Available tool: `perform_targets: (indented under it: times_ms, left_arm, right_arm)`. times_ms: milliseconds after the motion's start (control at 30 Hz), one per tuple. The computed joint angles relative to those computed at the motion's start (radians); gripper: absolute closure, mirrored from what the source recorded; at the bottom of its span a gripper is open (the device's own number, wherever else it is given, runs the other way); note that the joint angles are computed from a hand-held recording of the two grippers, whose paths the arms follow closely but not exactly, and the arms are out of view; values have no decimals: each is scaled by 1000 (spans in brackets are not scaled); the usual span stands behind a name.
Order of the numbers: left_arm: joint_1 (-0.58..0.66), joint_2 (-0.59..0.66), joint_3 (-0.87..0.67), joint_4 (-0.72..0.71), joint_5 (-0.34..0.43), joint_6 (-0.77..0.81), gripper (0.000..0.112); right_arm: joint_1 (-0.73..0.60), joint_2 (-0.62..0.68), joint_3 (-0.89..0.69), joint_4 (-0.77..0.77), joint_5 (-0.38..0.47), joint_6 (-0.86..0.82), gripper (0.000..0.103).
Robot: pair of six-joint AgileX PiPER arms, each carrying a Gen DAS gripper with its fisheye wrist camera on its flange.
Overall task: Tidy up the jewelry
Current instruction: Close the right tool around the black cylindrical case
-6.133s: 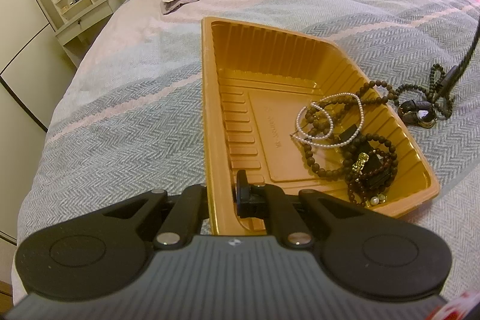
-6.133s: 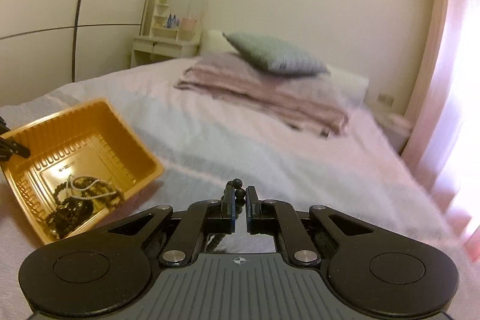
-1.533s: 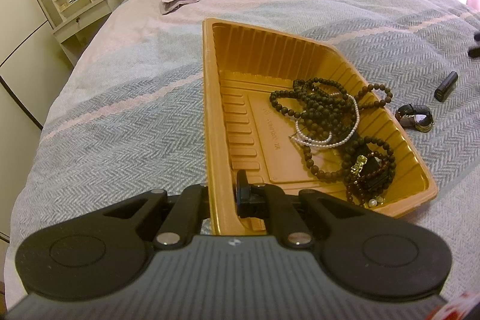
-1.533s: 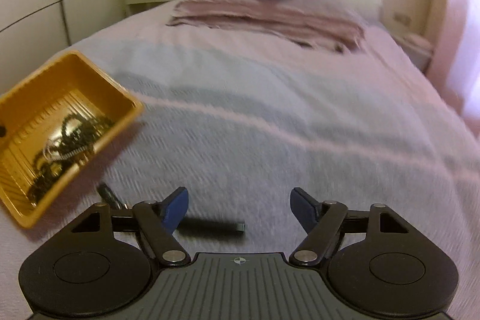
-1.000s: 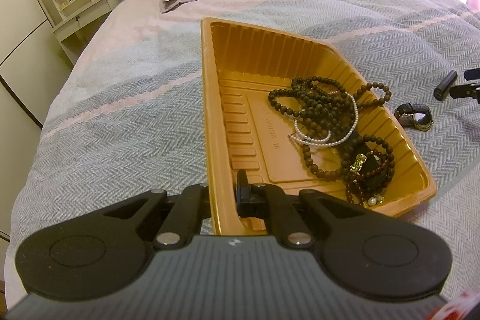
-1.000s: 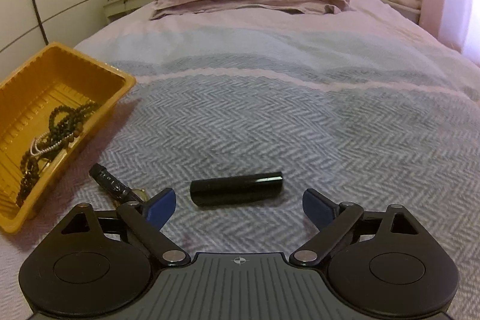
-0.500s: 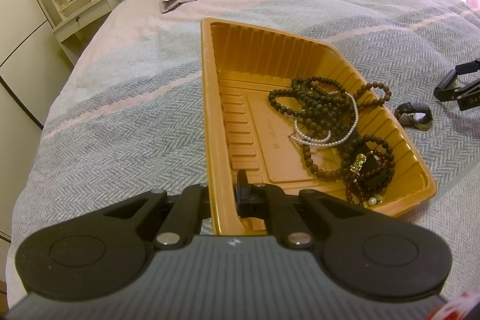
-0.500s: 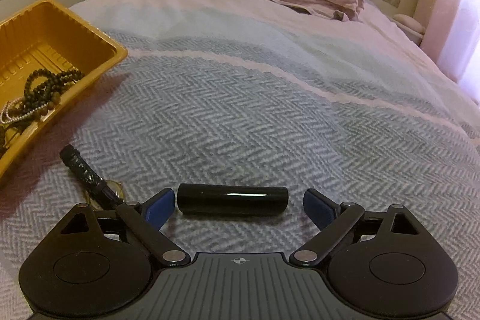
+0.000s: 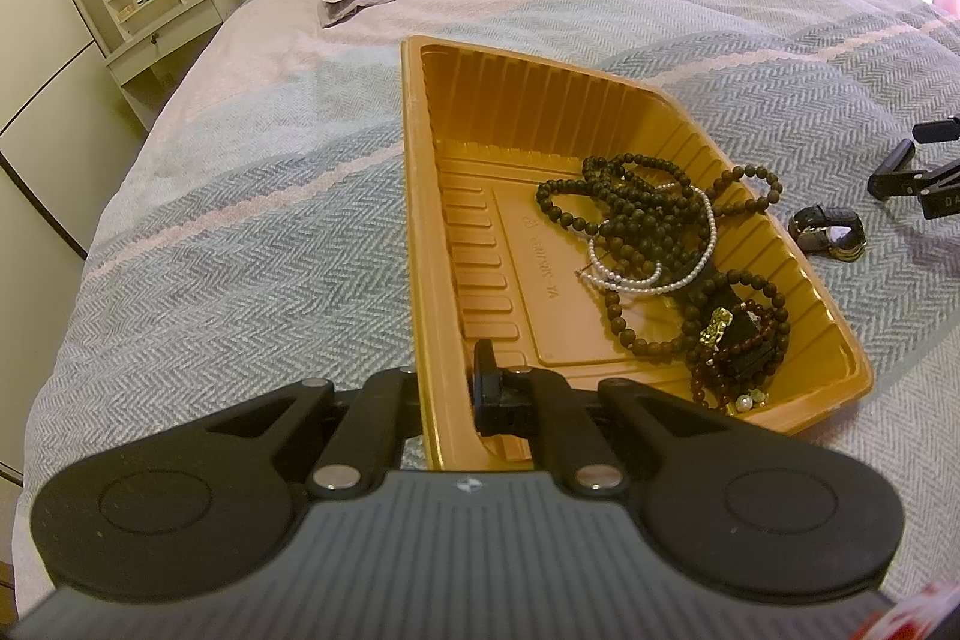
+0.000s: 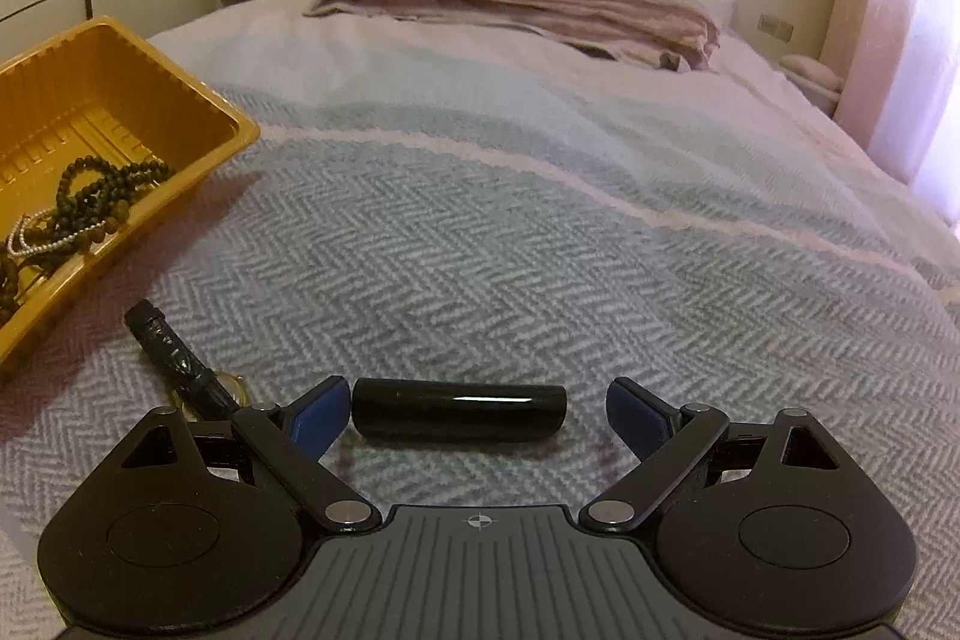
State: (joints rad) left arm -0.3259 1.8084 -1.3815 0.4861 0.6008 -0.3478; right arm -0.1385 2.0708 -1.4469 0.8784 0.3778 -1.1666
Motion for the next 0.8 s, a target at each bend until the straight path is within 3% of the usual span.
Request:
perform_targets:
  times_ms: [433,667,800]
  left_arm:
    - [0,1,-3,-1,2,2,108]
    - [0,-1,-1,-3,1,1,108]
    - [-1,-2,1,1,-1,-2,108]
  right_arm:
    - [15,-27,111,342,-95,-359,12]
    - [24,-14,100,306,-113,-319,27]
    - [24,-27,120,373,-118,-394,27]
